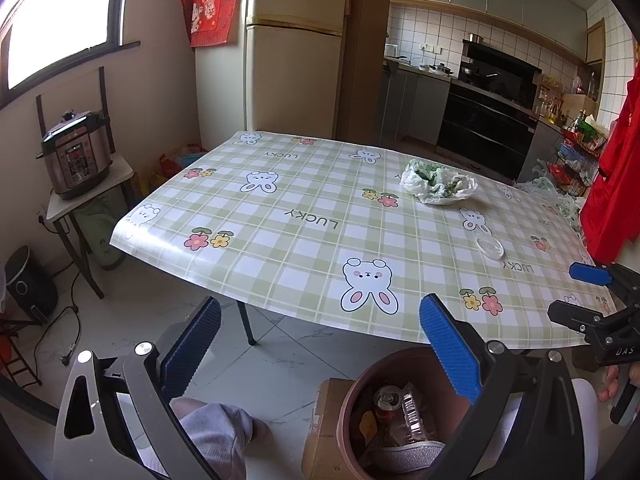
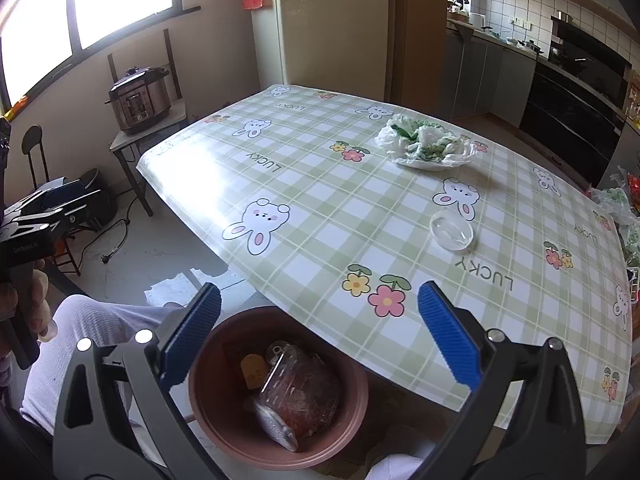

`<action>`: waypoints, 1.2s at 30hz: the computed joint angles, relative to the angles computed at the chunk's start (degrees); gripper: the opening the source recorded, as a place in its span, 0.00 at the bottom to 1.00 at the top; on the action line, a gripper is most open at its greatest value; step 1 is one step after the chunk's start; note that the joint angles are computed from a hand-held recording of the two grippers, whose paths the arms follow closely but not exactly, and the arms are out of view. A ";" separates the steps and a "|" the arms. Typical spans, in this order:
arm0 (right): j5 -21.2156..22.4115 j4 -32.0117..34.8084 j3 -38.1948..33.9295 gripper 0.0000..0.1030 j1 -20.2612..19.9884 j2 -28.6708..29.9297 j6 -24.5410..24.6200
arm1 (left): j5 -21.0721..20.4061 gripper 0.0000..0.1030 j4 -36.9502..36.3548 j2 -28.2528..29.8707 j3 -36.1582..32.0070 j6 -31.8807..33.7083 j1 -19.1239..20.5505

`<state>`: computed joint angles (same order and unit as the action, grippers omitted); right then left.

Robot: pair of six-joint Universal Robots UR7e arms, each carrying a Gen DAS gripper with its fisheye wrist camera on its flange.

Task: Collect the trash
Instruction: 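Reach the left tool to the white plastic bag and close on it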

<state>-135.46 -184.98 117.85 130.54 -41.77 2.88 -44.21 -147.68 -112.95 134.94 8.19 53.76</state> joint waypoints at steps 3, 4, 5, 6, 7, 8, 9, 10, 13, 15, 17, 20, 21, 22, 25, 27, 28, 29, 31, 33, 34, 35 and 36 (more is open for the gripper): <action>-1.67 0.47 0.16 0.94 -1.34 -1.08 -1.35 | -2.06 0.94 -2.35 4.24 -1.46 0.95 1.69; -2.20 0.07 0.42 0.94 -1.83 -1.59 -1.93 | -2.98 0.94 -3.42 5.68 -1.98 1.43 2.20; -2.75 -0.15 0.72 0.94 -2.37 -2.16 -2.31 | -3.78 0.94 -4.54 7.19 -2.52 1.84 2.70; -3.29 -0.20 1.01 0.94 -3.01 -2.84 -2.52 | -4.54 0.94 -5.61 8.86 -3.22 2.17 3.20; -3.80 -0.60 1.47 0.94 -3.58 -3.45 -2.68 | -5.49 0.94 -6.53 10.48 -3.91 2.41 3.75; -4.06 -0.77 1.85 0.94 -4.29 -4.13 -2.76 | -6.51 0.94 -7.04 12.03 -4.74 2.39 4.30; -4.12 -0.77 2.19 0.94 -5.01 -4.81 -2.83 | -7.57 0.94 -7.23 13.53 -5.61 2.08 4.77; -4.45 -0.78 2.39 0.94 -5.59 -5.29 -2.93 | -8.89 0.94 -7.30 15.09 -6.65 1.81 5.41; -4.41 -1.58 2.80 0.94 -7.73 -6.23 -4.01 | -11.18 0.94 -8.52 20.15 -9.65 1.46 6.79; -3.91 -2.63 2.82 0.94 -9.16 -6.39 -5.25 | -12.23 0.94 -9.81 23.83 -11.74 1.75 7.55; -3.21 -3.40 2.47 0.94 -10.69 -6.27 -6.89 | -13.10 0.94 -10.36 27.41 -13.90 1.68 8.10; -1.39 -5.14 1.96 0.94 -13.19 -5.89 -9.43 | -15.00 0.94 -10.16 33.42 -18.27 2.10 9.12; -0.90 -5.68 1.74 0.94 -14.09 -5.67 -10.08 | -15.64 0.94 -10.20 35.45 -19.81 2.70 9.40; -0.40 -5.86 1.39 0.94 -14.98 -5.44 -10.40 | -16.34 0.94 -10.23 37.34 -21.32 3.40 9.70; 1.62 -5.62 -0.07 0.94 -17.86 -4.74 -11.30 | -19.48 0.94 -10.29 43.10 -26.46 4.74 10.81; 2.75 -5.32 -1.41 0.94 -19.53 -3.99 -12.27 | -22.33 0.94 -10.16 46.87 -30.28 4.48 11.71; 3.43 -5.22 -1.91 0.94 -20.24 -3.77 -12.55 | -23.64 0.94 -10.52 48.98 -32.37 4.56 12.12; 4.19 -5.15 -2.47 0.94 -20.97 -3.49 -12.83 | -24.40 0.94 -11.26 51.17 -34.32 4.86 12.44; 5.25 -5.17 -3.62 0.94 -22.13 -2.79 -13.55 | -25.55 0.94 -11.16 55.28 -38.48 5.24 12.93; 6.15 -5.31 -4.56 0.94 -23.05 -2.15 -14.03 | -25.91 0.94 -9.61 59.09 -42.86 4.70 13.39; 6.55 -5.32 -4.89 0.94 -23.39 -1.91 -14.06 | -25.69 0.94 -8.72 60.88 -44.94 4.27 13.57; 7.18 -5.22 -5.20 0.94 -23.82 -1.75 -14.14 | -25.33 0.94 -7.70 62.45 -46.88 3.95 13.73; 7.63 -5.18 -5.49 0.94 -24.18 -1.60 -14.28 | -25.42 0.94 -6.12 63.98 -48.98 3.45 14.01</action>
<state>-127.83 -190.16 112.37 106.35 -43.37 -11.40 -69.62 -153.81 -48.97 85.96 11.65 67.77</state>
